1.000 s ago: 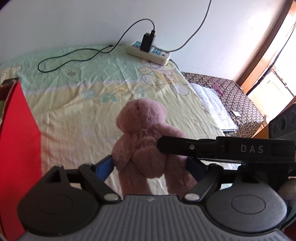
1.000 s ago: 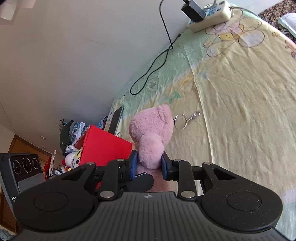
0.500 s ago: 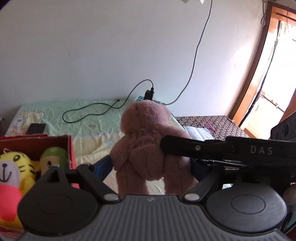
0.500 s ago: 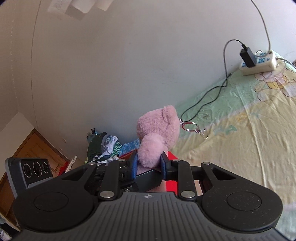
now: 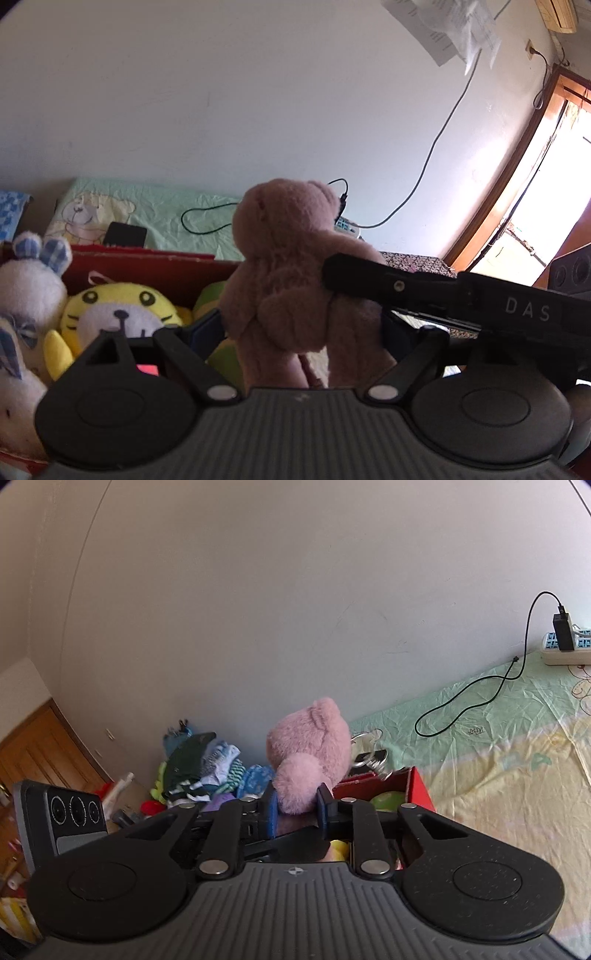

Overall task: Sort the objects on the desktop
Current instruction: 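Lift the pink teddy bear and carry it over the red box, then lower the pink teddy bear into the red box beside the green plush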

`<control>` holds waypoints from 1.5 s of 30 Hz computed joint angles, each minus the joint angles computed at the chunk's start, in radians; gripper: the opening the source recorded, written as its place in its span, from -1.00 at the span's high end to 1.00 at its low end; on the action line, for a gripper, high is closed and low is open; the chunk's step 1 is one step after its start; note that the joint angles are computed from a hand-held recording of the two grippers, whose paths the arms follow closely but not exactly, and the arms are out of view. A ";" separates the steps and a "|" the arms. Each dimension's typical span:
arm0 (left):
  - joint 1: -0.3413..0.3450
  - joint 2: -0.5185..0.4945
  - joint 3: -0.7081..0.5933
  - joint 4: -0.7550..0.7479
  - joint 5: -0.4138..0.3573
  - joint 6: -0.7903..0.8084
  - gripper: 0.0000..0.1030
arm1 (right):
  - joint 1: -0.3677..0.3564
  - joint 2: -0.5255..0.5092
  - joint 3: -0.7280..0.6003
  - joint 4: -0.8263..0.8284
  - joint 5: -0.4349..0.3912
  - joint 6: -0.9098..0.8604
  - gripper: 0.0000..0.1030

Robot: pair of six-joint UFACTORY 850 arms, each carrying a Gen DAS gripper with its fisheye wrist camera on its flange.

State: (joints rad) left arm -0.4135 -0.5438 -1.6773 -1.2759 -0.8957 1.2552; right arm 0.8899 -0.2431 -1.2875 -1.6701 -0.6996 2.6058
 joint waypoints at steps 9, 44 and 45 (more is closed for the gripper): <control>0.034 -0.182 -0.192 0.139 -0.158 -0.141 -0.71 | 0.007 -0.157 -0.172 0.265 -0.062 -0.227 0.60; 0.016 -0.216 -0.235 0.333 -0.120 -0.027 -0.80 | -0.046 -0.297 -0.384 0.698 -0.060 -0.863 0.36; 0.019 -0.211 -0.231 0.327 -0.128 -0.022 -0.80 | -0.038 -0.295 -0.384 0.679 -0.078 -0.854 0.27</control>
State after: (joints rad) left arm -0.3949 -0.7551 -1.9081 -0.9484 -1.0236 1.2329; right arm 0.8520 -0.5380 -1.6713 -0.9914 -0.7778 1.7522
